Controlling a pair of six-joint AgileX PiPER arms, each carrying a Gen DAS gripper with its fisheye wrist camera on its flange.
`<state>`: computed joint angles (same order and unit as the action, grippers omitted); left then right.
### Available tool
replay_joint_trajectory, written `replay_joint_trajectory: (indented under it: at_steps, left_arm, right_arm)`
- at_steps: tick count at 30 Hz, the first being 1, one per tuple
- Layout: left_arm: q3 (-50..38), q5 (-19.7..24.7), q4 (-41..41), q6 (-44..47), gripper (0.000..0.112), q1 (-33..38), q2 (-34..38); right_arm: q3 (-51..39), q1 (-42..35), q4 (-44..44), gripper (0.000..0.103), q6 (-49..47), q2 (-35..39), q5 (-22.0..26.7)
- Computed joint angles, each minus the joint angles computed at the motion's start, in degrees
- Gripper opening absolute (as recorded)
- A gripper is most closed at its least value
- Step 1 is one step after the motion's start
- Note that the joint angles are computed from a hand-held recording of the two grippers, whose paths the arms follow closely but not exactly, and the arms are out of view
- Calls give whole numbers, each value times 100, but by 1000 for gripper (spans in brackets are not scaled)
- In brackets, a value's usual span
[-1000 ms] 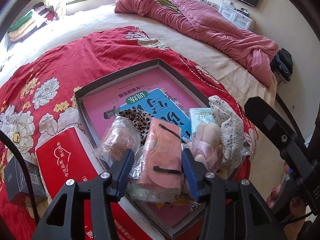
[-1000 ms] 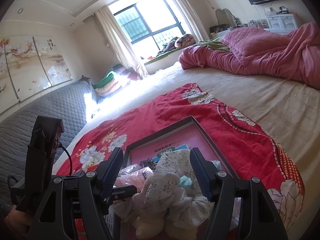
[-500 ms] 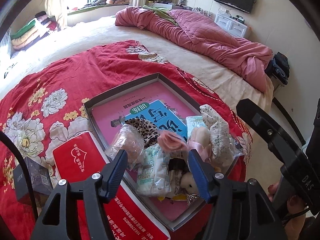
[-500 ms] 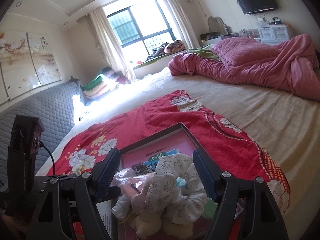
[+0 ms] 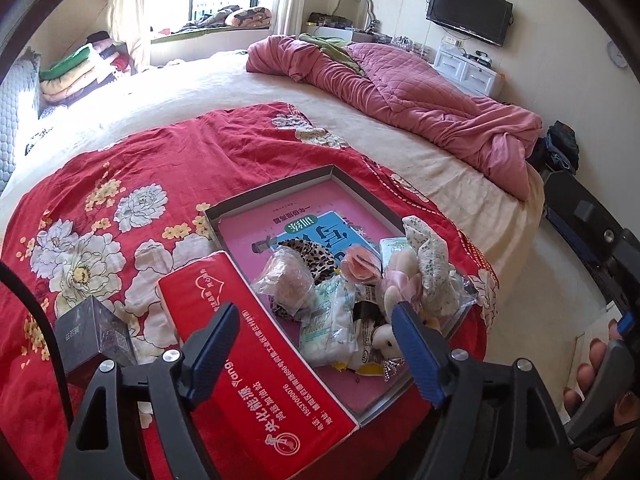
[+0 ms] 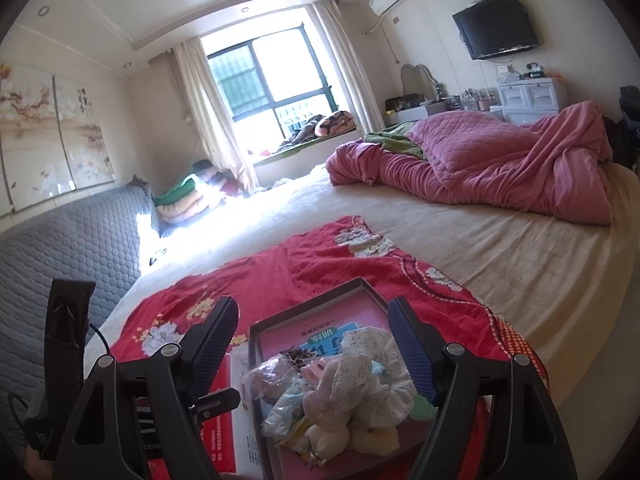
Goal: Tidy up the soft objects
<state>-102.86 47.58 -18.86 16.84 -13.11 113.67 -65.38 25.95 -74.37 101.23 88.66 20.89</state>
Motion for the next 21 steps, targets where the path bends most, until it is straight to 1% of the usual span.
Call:
replay_joint_trajectory:
  at_steps: [3,9,12,16,20,21]
  left_arm:
    - [345,-134,-40,100,79,93,-287]
    - [1027,-378,-173,321,82,344,-861]
    - [1381,-524,-250,462,82,460,-1142]
    - [1727,-657,-286,540,82,550,-1410]
    - [2054,-711,-490,730,82,655,-1630]
    - [2147,-733,-546,799,82,681,-1689]
  right_arm:
    - [-28,364,30,79,72,-127,528]
    - [-185,1068,628,79,89,-313,1255]
    - [-354,1311,1205,79,-377,-317,1431]
    - [-541,1783,1437,79,-675,-207,2140]
    - [-625,1893,2052,79,-1103,-129,2408]
    - [-621,1941,2082,79,-1131,-122,2519]
